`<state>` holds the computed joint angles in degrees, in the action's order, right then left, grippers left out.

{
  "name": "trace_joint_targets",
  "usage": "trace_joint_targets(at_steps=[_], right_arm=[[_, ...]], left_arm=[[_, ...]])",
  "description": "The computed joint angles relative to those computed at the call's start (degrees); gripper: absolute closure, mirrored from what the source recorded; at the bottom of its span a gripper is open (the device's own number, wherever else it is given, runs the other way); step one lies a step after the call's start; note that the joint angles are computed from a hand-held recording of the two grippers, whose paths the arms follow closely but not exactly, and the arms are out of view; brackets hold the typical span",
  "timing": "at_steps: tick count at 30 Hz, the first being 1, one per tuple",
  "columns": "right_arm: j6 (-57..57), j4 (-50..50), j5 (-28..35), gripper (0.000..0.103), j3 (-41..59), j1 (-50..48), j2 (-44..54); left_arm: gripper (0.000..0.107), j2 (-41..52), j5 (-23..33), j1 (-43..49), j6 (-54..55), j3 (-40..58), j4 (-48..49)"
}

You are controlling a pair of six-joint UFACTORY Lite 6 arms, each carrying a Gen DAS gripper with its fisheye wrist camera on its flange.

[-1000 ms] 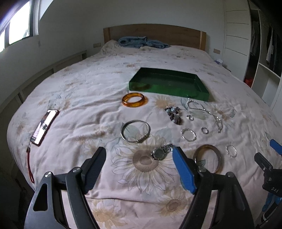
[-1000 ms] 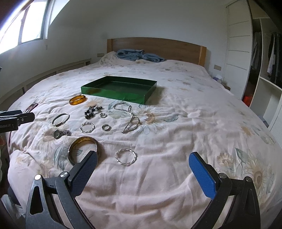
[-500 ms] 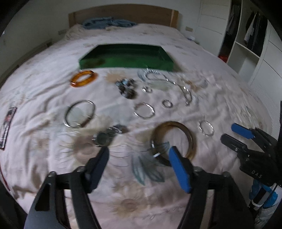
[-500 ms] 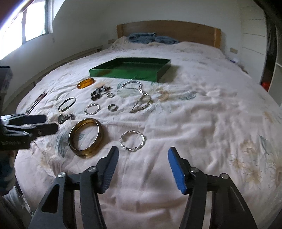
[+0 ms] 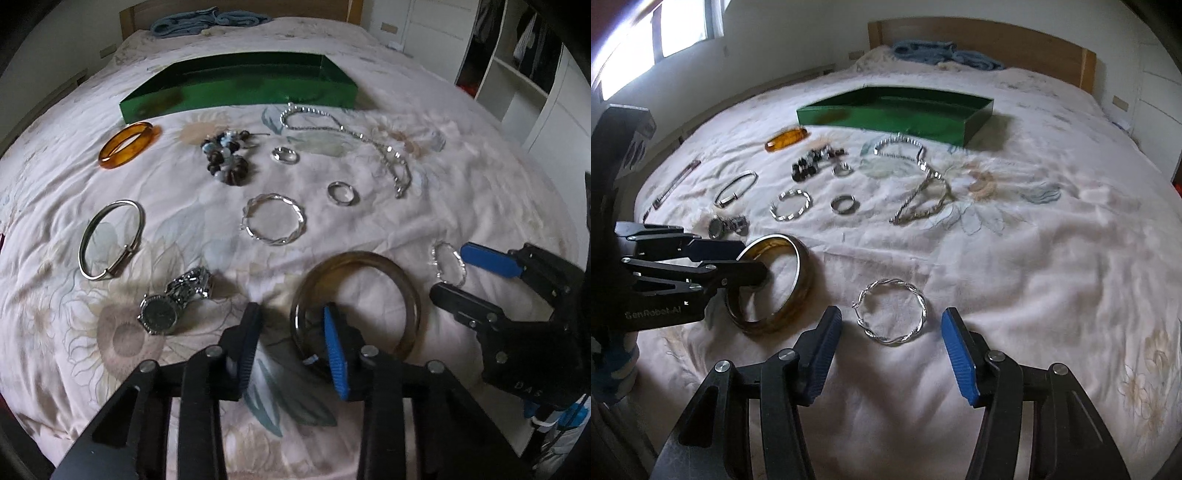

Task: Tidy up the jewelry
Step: 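Grasp the dark brown bangle with the left tool while the right tool grasps the twisted silver hoop, then carry both bracelets into the green tray and open both tools to release them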

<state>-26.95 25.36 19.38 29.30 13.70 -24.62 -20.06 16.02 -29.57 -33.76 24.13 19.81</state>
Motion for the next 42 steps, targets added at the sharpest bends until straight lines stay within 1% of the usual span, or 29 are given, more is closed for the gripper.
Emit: trace_joint_targets(at_steps=[2, 5, 6, 7, 11, 13, 15, 16, 20, 21, 23, 28, 33, 36, 37, 39, 42], right_arm=[[0.5, -0.7, -0.4, 0.049, 0.8, 0.3, 2.0], [0.2, -0.6, -0.7, 0.054, 1.7, 0.2, 4.1], [0.3, -0.5, -0.9, 0.057, 2.0, 0.0, 4.6], [0.1, -0.3, -1.0, 0.061, 2.1, -0.1, 4.8], [0.8, -0.7, -1.4, 0.062, 1.7, 0.1, 4.0], [1.6, -1.5, -1.5, 0.062, 1.4, 0.2, 3.0], [5.0, -4.3, -1.5, 0.062, 1.1, 0.8, 1.7], [7.8, -6.5, -1.3, 0.062, 1.1, 1.2, 0.8], [12.6, -9.7, -0.2, 0.062, 1.7, 1.5, -1.5], [14.3, -10.9, 0.1, 0.062, 2.3, 1.7, -2.0], [15.8, -11.6, 0.5, 0.062, 3.4, 1.6, -2.3], [23.1, -17.8, 1.1, 0.062, 9.2, 2.4, -0.1], [25.9, -20.2, 1.0, 0.062, 19.4, 1.9, 7.3], [24.8, -19.5, 1.2, 0.062, 26.7, 0.6, 13.0], [24.3, -18.9, 1.5, 0.062, 31.0, -0.1, 16.3], [23.1, -17.4, 2.2, 0.062, 38.0, -1.3, 21.3], [22.5, -15.6, 3.9, 0.062, 53.0, -2.9, 32.4]], left_arm=[[0.078, 1.9, -0.4, -0.7, -3.8, 0.7, 4.0], [0.090, 2.4, -0.9, -0.3, -5.0, 0.7, 5.9], [0.095, 2.5, -1.0, -0.2, -5.2, 0.8, 6.2], [0.098, 2.5, -1.1, -0.2, -5.2, 0.8, 6.3], [0.098, 1.2, -1.1, -0.3, -6.1, 0.4, 7.2], [0.098, -1.3, -0.5, 0.4, -2.2, -0.3, 3.6], [0.098, -3.6, 0.3, 1.0, 0.5, -0.8, 1.3], [0.099, -4.8, 0.8, 1.6, 2.7, -1.0, -0.5], [0.099, -8.6, 2.2, 4.9, 12.9, -1.0, -8.4], [0.099, -9.6, 2.7, 6.4, 17.0, -0.7, -11.7], [0.099, -10.5, 3.2, 8.2, 21.5, -0.1, -15.2], [0.099, -11.7, 5.3, 16.8, 40.6, 3.2, -29.6], [0.099, -7.4, 6.8, 25.7, 57.8, 9.7, -42.8], [0.099, -1.4, 7.5, 30.4, 65.9, 16.1, -49.3], [0.099, 1.8, 7.7, 31.9, 68.2, 19.3, -51.2], [0.099, 8.5, 7.8, 33.7, 70.2, 26.0, -53.0], [0.099, 17.5, 7.9, 35.1, 70.1, 35.6, -52.9]])
